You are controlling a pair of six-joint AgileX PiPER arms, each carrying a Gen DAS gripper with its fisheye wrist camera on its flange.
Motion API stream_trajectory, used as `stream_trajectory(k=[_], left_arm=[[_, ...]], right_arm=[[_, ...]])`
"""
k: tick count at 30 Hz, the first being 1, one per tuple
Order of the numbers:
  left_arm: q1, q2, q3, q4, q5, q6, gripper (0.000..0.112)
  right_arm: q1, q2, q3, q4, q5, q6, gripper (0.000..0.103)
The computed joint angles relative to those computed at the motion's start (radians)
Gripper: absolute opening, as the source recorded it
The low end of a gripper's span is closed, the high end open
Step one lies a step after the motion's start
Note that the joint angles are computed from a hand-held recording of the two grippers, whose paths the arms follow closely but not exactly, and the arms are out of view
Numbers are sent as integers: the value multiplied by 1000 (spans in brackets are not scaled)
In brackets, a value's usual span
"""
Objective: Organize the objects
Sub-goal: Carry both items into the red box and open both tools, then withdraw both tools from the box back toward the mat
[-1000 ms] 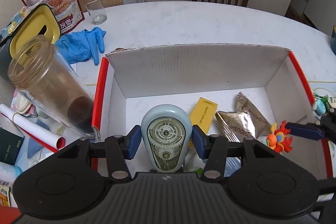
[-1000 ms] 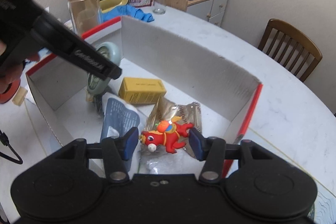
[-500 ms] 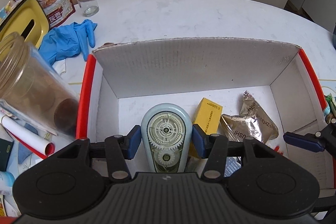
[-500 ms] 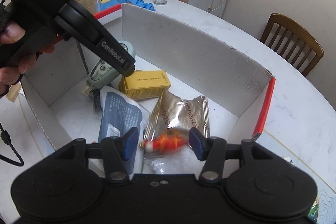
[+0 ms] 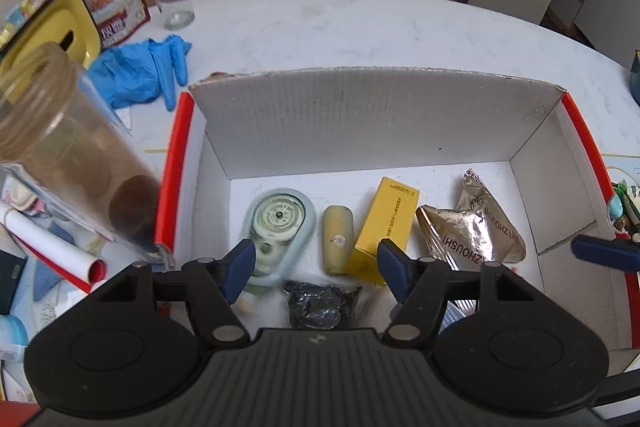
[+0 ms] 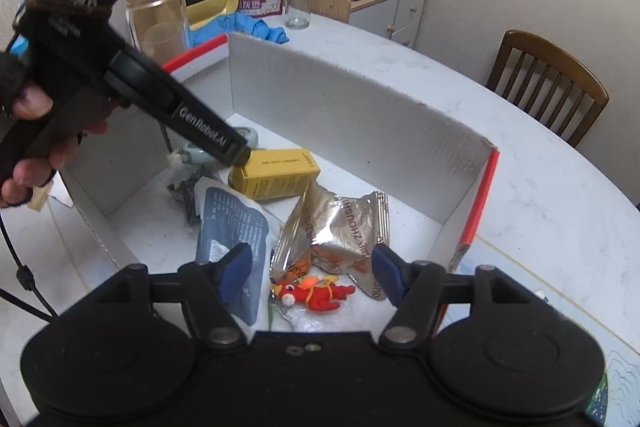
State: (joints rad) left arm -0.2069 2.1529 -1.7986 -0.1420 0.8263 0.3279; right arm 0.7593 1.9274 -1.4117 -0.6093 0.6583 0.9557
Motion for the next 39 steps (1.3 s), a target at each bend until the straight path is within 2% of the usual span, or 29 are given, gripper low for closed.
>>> stream_trajectory(k=[3, 14, 18, 21, 26, 33, 39], left_arm=[[7, -32, 37, -28, -7, 11, 67], [-28, -249, 259, -87, -122, 51, 67], [-58, -322, 321, -100, -150, 56, 75], [-90, -364, 354, -84, -164, 36, 75], [-157, -408, 385, -37, -174, -38, 80], [-276, -440, 408, 77, -196, -194, 80], [-377, -432, 400, 170, -205, -326, 85]], right_arm=[[-3, -43, 41, -16, -24, 43, 68], [15, -220, 185, -125, -73, 205, 73], [25, -281, 235, -163, -85, 261, 75], [30, -339, 290, -204, -95, 311, 78], [24, -441, 386, -239, -104, 356, 82], [11, -602, 543, -281, -102, 409, 96], [-30, -758, 672, -255, -101, 378, 100]])
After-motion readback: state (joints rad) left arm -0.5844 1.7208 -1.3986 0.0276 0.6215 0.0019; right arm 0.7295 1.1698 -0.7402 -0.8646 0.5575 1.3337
